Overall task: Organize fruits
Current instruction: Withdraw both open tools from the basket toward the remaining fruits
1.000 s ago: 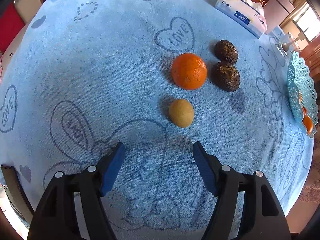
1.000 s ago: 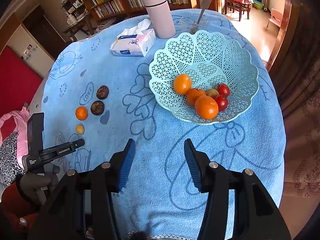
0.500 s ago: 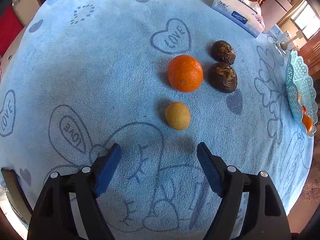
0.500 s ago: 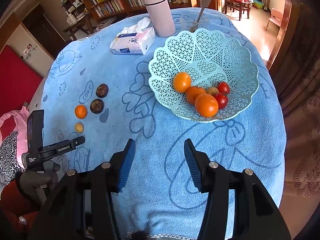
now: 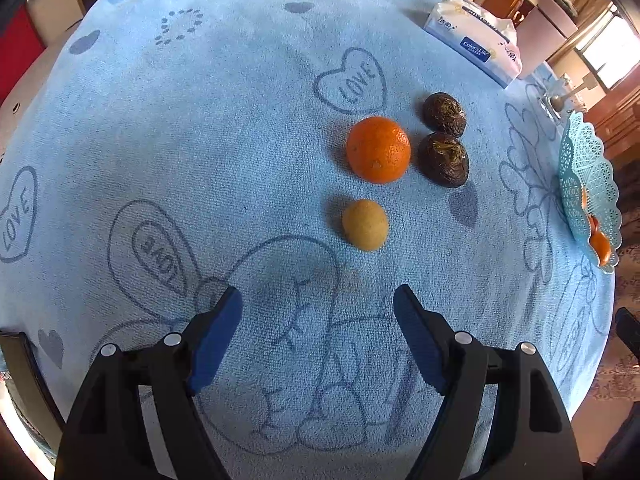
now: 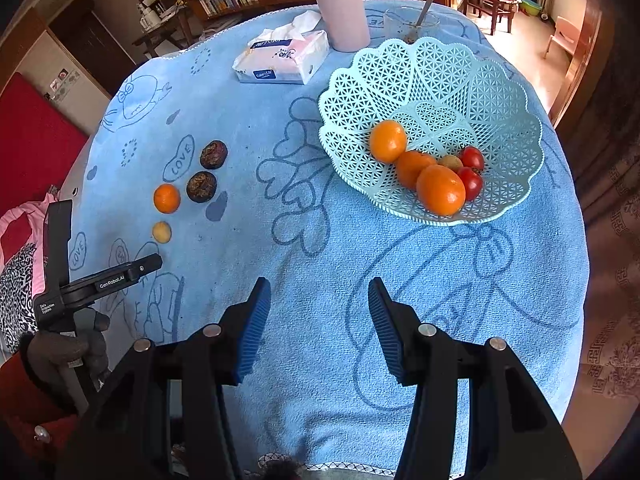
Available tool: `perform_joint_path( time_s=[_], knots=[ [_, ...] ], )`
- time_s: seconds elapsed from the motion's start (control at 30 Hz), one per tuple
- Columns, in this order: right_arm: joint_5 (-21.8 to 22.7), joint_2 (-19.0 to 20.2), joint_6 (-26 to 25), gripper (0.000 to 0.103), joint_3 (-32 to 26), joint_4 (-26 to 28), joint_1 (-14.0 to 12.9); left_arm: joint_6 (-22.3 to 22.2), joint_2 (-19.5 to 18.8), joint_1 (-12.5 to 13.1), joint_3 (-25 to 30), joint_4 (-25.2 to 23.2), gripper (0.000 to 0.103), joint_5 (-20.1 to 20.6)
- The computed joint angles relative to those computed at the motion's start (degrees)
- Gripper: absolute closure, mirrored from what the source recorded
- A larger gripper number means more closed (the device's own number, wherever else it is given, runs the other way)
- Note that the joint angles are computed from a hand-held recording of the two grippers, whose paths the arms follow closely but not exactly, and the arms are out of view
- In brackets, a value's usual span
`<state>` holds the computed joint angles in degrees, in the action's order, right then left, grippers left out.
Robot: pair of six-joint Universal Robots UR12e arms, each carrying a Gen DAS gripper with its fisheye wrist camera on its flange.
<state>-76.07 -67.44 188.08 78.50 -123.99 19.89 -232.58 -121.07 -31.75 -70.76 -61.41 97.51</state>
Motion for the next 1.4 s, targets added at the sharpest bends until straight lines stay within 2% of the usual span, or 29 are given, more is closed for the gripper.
perform_joint_path(
  time_s=[0.23,0.4,0.47,0.83,0.93,1.07,1.27,1.4],
  knots=[
    [-0.02,0.25,0.99,0.051,-0.2,0.08,0.06,0.17,1.5,0.49,-1.12,1.52,0.031,1.45],
    [0.72,0.89,1.28,0.051,-0.68,1.1,0.35,-0.5,2.96,1.3,-2.98,0.48,0.044,2.43],
    [0.89,1.18,0.83,0.051,-0.98,1.58,0.61,-1.06,3.29,1.6,-3.57,0.23,0.045,2.38],
    [3.38,4.01,1.03,0.051,-3.49,3.23,2.27,-0.74,5.14,1.91,-6.0,-1.23,0.046,1.47],
    [4.3,5.79,0.76,0.051,-5.44,3.98,3.2,1.0,5.02,1.93,-5.66,-1.0,0.046,0.81],
    [4.8,7.58,0.31,0.051,-8.07,3.6,4.38,5.28,3.59,1.8,-3.83,2.17,0.046,-0.5],
    [2.83,9.24,1.38,0.051,-10.63,3.63,5.07,12.0,0.63,1.65,-0.38,5.0,0.046,-3.02],
    [1.59,9.63,2.67,0.051,-11.11,3.75,5.07,13.06,-0.94,1.98,0.94,5.15,0.058,-4.86]
  ],
)
